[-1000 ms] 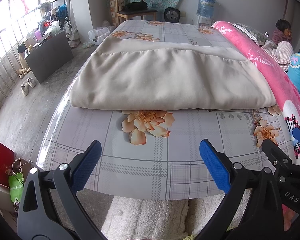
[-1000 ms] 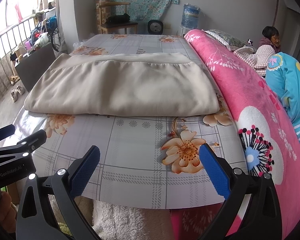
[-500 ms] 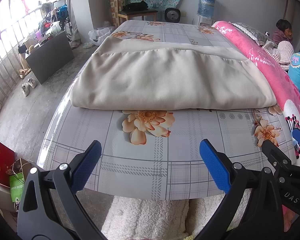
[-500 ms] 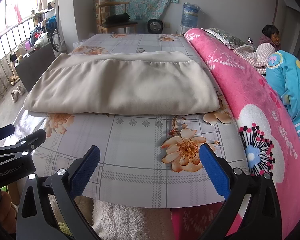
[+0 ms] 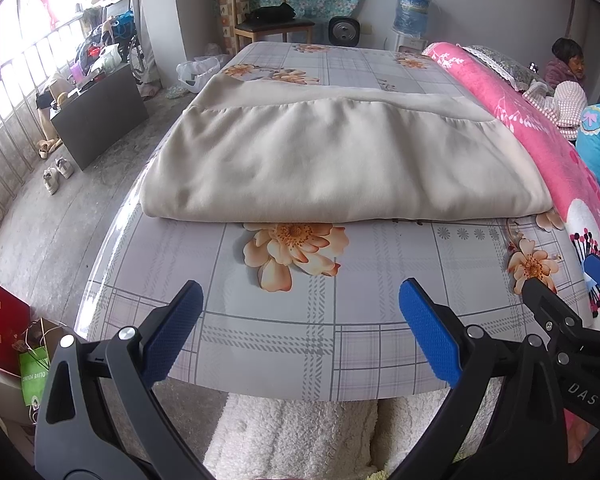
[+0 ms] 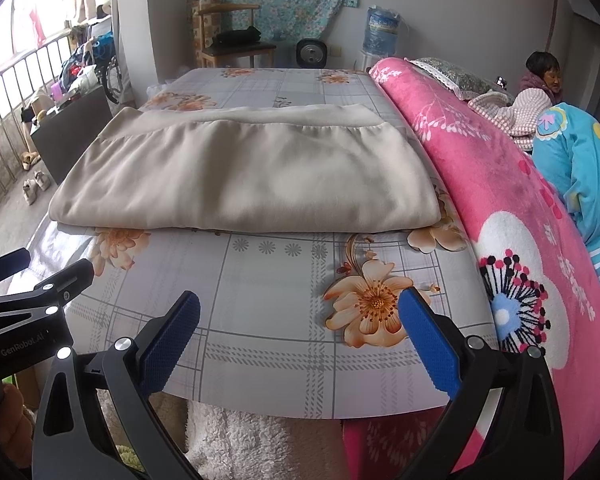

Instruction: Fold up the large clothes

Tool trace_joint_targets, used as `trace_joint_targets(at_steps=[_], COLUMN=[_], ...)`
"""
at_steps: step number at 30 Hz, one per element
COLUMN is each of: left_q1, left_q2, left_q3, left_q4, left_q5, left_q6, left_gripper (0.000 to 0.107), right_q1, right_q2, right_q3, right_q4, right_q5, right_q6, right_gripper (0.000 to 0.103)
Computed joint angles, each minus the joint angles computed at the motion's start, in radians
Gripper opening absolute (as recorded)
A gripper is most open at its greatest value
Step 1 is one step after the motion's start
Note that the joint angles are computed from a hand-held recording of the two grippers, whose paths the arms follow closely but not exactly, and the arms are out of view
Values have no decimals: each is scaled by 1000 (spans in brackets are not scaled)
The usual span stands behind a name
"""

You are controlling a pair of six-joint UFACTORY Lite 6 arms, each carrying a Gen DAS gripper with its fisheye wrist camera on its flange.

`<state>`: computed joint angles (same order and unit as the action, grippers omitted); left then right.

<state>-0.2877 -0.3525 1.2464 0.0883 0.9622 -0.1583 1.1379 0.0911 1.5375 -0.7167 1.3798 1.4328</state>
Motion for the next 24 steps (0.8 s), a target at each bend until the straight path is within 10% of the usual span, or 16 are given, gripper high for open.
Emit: trace_joint_targets(at_steps=[24], left_q1=[3], left_q2=[24], left_q3=[36], left_q4=[-6], left_q5=[18], left_q6=[1], left_gripper=[95], right_q1=[-9], right_q2=[8], right_q3=[15], right_q4=[0], right_q5=[-3], right_q6=[-13], right_gripper=[97])
